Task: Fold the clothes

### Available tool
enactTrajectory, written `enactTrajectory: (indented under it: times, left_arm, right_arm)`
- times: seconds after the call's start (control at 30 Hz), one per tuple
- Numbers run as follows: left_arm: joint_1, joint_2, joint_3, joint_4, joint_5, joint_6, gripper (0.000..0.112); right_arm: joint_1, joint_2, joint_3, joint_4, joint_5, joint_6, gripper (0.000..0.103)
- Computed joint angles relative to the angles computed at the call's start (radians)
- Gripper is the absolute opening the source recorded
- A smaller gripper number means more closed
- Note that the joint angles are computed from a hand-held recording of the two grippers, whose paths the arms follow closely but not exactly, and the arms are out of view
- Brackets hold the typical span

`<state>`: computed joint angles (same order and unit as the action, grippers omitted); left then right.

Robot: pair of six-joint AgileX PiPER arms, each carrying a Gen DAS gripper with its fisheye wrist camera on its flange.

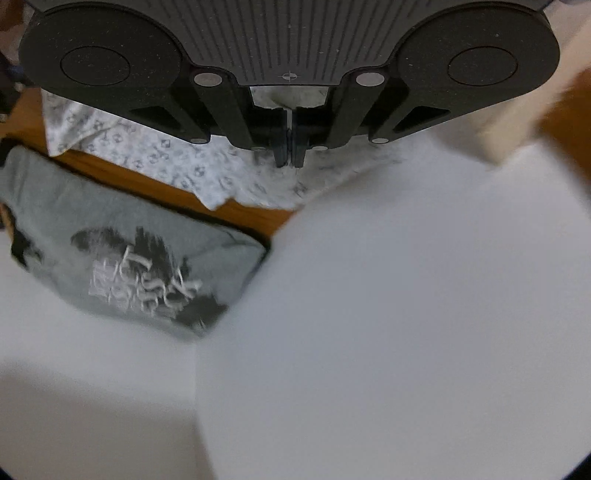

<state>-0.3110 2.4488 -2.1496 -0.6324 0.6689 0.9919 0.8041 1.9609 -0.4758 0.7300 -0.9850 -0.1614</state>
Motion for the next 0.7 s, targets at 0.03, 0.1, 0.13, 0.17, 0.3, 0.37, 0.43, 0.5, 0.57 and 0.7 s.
enactTrajectory:
  times: [0.03, 0.1, 0.13, 0.17, 0.3, 0.37, 0.43, 0.5, 0.57, 0.7]
  left_arm:
    - [0.026, -0.049, 0.068, -0.066, -0.011, 0.062, 0.002]
    - [0.086, -0.150, 0.204, -0.205, -0.015, 0.200, 0.002]
    - [0.121, -0.202, 0.273, -0.273, -0.009, 0.272, 0.002]
    - [0.171, -0.256, 0.349, -0.349, 0.017, 0.352, 0.002]
    - [0.418, -0.453, 0.654, -0.607, 0.151, 0.637, 0.002]
    - [0.541, -0.523, 0.765, -0.657, 0.218, 0.705, 0.002]
    - [0.669, -0.558, 0.821, -0.658, 0.296, 0.729, 0.002]
    - [0.767, -0.576, 0.851, -0.636, 0.360, 0.738, 0.002]
    - [0.859, -0.583, 0.867, -0.609, 0.419, 0.742, 0.002]
    - [0.987, -0.563, 0.886, -0.562, 0.474, 0.745, 0.002]
  right_arm:
    - [0.003, -0.002, 0.000, 0.010, 0.000, -0.008, 0.092]
    - [0.013, -0.003, 0.008, 0.027, -0.011, -0.013, 0.092]
    - [0.018, -0.003, 0.013, 0.032, -0.018, -0.011, 0.092]
    - [0.019, -0.002, 0.021, 0.029, -0.030, 0.000, 0.092]
    - [0.004, 0.007, 0.069, -0.025, -0.104, 0.102, 0.092]
    - [0.005, 0.014, 0.079, -0.026, -0.130, 0.131, 0.092]
    - [0.016, 0.022, 0.072, 0.001, -0.137, 0.122, 0.092]
    - [0.037, 0.028, 0.058, 0.046, -0.136, 0.090, 0.092]
    - [0.056, 0.032, 0.041, 0.097, -0.126, 0.049, 0.092]
    - [0.066, 0.035, 0.019, 0.137, -0.107, -0.001, 0.092]
